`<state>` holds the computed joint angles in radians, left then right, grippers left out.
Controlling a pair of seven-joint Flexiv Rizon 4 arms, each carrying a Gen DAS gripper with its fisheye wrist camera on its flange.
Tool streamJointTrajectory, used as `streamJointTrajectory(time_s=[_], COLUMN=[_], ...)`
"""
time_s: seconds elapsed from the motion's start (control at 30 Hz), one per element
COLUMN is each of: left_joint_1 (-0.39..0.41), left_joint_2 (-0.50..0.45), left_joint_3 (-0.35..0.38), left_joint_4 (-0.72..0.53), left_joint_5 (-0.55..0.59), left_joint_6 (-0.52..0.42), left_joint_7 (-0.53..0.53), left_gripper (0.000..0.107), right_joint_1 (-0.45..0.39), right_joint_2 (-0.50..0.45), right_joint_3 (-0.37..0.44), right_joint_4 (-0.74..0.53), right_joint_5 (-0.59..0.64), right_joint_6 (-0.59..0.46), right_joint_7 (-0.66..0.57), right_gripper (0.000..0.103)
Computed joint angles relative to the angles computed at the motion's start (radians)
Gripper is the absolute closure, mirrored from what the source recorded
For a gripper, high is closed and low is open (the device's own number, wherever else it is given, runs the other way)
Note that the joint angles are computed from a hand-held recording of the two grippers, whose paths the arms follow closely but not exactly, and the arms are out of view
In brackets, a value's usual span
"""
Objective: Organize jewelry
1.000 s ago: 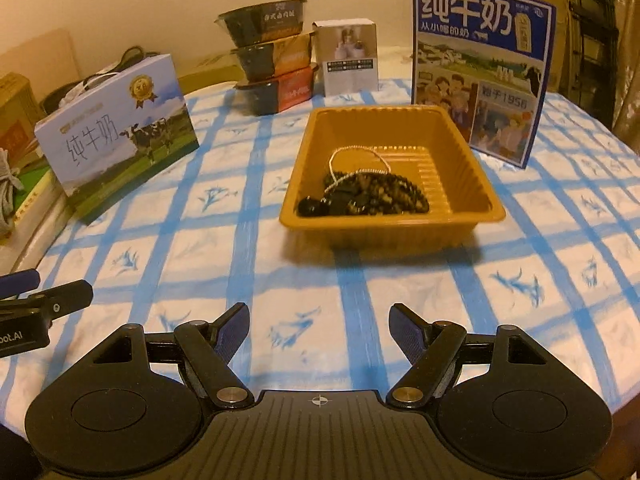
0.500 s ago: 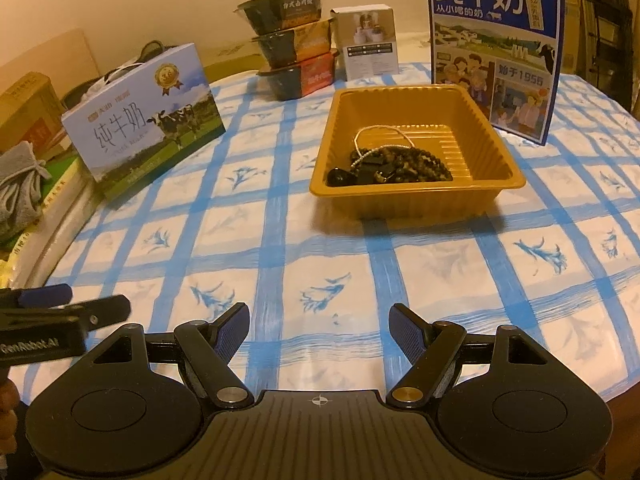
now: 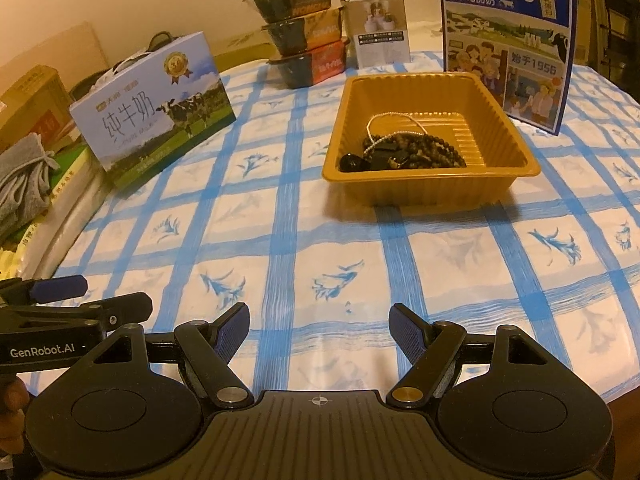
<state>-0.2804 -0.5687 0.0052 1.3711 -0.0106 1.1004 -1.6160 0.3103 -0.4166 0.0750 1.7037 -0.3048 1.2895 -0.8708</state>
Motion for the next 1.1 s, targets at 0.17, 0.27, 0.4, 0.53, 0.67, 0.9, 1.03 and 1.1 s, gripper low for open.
streamJointTrajectory(time_s=[0.17,0.27,0.4,0.53,0.67,0.9,1.03,1.1], left_joint_1=[0.001,0.002,0.002,0.003,0.002,0.003,0.003,0.004], left_joint_2=[0.0,-0.001,-0.001,-0.001,-0.001,0.0,0.0,0.0], left_joint_3=[-0.003,-0.003,-0.003,-0.003,-0.002,-0.003,-0.003,-0.004], left_joint_4=[-0.002,-0.001,-0.002,-0.002,-0.002,-0.001,0.0,0.0], left_joint_5=[-0.001,-0.002,-0.002,-0.002,-0.002,-0.003,-0.003,-0.004], left_joint_6=[-0.005,-0.003,-0.005,-0.007,-0.006,-0.005,-0.004,-0.005], left_joint_7=[0.004,0.004,0.006,0.005,0.004,0.006,0.005,0.007], left_gripper=[0.016,0.016,0.016,0.016,0.016,0.016,0.016,0.016], right_joint_1=[0.001,-0.002,-0.001,-0.001,0.0,-0.001,0.001,0.001], right_joint_2=[-0.001,-0.003,-0.003,-0.003,-0.003,-0.003,-0.003,-0.003], right_joint_3=[0.0,0.005,0.004,0.004,0.003,0.004,0.003,0.003], right_joint_4=[-0.001,-0.005,-0.006,-0.007,-0.007,-0.008,-0.007,-0.007], right_joint_5=[-0.002,0.002,0.004,0.006,0.006,0.007,0.006,0.006], right_joint_6=[-0.002,-0.009,-0.011,-0.012,-0.011,-0.012,-0.012,-0.012], right_joint_7=[-0.005,-0.012,-0.015,-0.016,-0.017,-0.018,-0.016,-0.016], right_gripper=[0.026,0.026,0.026,0.026,0.026,0.026,0.026,0.026])
